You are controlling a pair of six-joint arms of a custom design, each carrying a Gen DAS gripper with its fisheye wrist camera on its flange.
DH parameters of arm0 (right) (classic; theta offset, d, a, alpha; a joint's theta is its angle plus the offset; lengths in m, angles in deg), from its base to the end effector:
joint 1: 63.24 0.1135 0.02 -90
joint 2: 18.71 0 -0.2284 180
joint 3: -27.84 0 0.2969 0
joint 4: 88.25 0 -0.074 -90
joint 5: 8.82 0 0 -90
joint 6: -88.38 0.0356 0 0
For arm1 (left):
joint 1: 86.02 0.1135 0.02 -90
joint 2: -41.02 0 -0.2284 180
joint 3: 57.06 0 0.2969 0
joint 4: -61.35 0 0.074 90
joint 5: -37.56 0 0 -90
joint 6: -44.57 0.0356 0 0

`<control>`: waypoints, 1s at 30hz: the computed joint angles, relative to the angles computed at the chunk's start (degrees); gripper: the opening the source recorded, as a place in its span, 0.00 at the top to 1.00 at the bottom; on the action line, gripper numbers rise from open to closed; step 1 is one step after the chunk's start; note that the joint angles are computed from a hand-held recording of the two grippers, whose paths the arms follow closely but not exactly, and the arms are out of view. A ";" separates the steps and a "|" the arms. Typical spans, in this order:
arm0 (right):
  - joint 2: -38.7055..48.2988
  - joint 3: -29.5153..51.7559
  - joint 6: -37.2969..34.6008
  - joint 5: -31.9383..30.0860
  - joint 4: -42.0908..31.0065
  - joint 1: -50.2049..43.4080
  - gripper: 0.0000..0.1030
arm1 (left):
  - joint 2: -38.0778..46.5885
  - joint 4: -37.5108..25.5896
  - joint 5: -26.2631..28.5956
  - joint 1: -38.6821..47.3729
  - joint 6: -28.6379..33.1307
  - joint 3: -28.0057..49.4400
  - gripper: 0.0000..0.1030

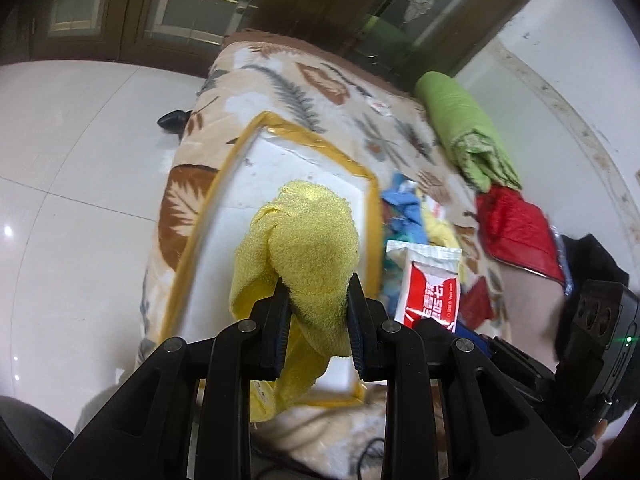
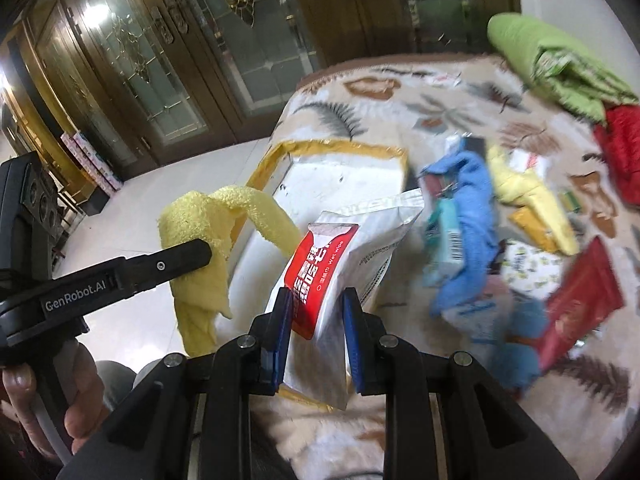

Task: Organize soft objects
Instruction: 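Carry the towel and packet into the clear bag and open both tools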

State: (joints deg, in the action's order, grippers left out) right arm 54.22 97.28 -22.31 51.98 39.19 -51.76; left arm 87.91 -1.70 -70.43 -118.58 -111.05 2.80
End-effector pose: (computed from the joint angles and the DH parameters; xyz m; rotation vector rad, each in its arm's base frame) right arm 0.2984 0.0783 0.2266 -0.8680 2.3054 0.5774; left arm 0.1934 -0.1105 0.2642 -0.8239 2.2860 -0.4144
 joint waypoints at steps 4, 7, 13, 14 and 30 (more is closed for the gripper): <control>6.80 2.94 1.70 1.55 1.45 2.98 0.77 | 1.71 2.55 4.15 5.04 3.29 -2.15 0.76; 9.91 3.75 1.97 3.60 2.36 5.33 0.77 | 4.51 4.02 5.44 6.66 3.49 -3.69 0.76; 11.55 2.60 0.00 7.22 2.99 8.26 0.74 | 5.68 8.03 11.54 8.84 3.92 -7.66 0.74; 12.00 2.68 -0.06 7.19 2.75 8.29 0.73 | 6.05 8.69 12.90 9.08 4.09 -8.12 0.72; -1.92 -2.19 -5.42 -0.95 -2.42 -1.42 0.41 | -7.26 1.12 -5.78 -5.56 -8.81 -7.24 0.44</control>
State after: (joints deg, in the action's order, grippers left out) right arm 52.31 95.09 -27.73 51.03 36.77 -53.17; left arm 80.65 -0.58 -76.21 -124.14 -119.86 -4.44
